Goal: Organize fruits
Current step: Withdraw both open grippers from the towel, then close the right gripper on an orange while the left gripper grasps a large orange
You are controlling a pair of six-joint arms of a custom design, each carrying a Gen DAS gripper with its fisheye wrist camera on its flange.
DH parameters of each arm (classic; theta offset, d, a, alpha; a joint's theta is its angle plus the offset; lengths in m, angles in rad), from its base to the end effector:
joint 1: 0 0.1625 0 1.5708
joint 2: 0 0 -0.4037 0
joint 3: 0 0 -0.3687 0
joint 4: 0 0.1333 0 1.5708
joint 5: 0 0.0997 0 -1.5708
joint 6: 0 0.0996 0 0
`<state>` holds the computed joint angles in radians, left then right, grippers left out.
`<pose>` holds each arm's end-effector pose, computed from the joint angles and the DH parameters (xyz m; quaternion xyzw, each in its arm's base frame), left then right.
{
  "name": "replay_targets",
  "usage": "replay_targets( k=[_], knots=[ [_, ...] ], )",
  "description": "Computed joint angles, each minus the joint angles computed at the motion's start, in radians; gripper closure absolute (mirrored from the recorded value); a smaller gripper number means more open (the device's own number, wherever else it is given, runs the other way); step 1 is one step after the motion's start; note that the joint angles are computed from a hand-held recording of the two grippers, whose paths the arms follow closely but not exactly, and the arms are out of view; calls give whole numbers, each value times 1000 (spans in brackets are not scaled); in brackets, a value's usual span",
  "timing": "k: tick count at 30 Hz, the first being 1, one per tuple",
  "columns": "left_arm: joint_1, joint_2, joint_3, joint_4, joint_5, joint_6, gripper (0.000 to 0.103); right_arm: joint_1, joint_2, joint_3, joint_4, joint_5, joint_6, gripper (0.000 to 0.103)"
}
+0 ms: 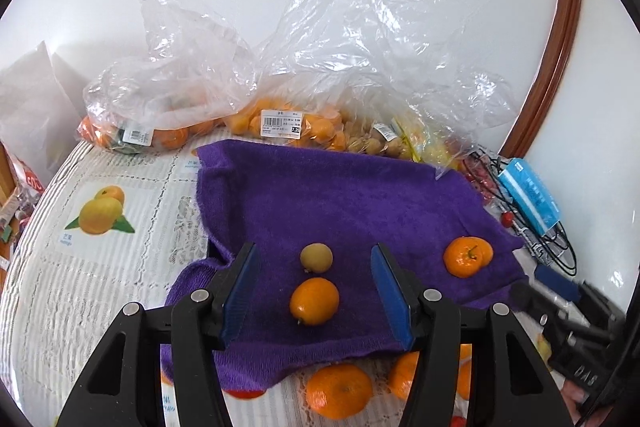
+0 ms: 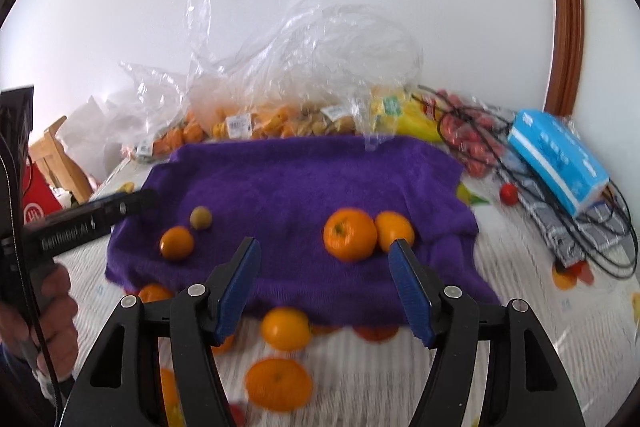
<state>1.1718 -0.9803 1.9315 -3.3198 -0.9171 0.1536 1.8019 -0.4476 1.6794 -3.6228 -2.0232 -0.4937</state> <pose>-0.0409 -0.5960 0.2138 0.1181 0.8736 -0.4013 0.2486 0.2294 -0.5830 0.0013 0.2332 -0.8674 0.3583 0.2548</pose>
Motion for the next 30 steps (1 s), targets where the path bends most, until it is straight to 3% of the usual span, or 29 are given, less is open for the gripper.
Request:
replay_targets(
  k=[13,14,15,17,25,30],
  knots=[
    [-6,-119,167,29,39,-93,46,-44,-19,139,56,59,102,37],
    [-8,-130,184,23,32,-99,46,-46,-16,141,61,62,105,42],
    [-9,-138,191,28,25,-105,46,-50,-12,143,66,67,103,56],
    [-13,-158,213,51,8,-115,45,-54,-10,148,73,74,101,59],
    [-25,-131,230,85,28,-121,44,-57,-46,230,-80,48,77,59],
    [-17,-59,191,71,41,-126,45,-76,-60,250,-124,-5,57,59]
  ],
)
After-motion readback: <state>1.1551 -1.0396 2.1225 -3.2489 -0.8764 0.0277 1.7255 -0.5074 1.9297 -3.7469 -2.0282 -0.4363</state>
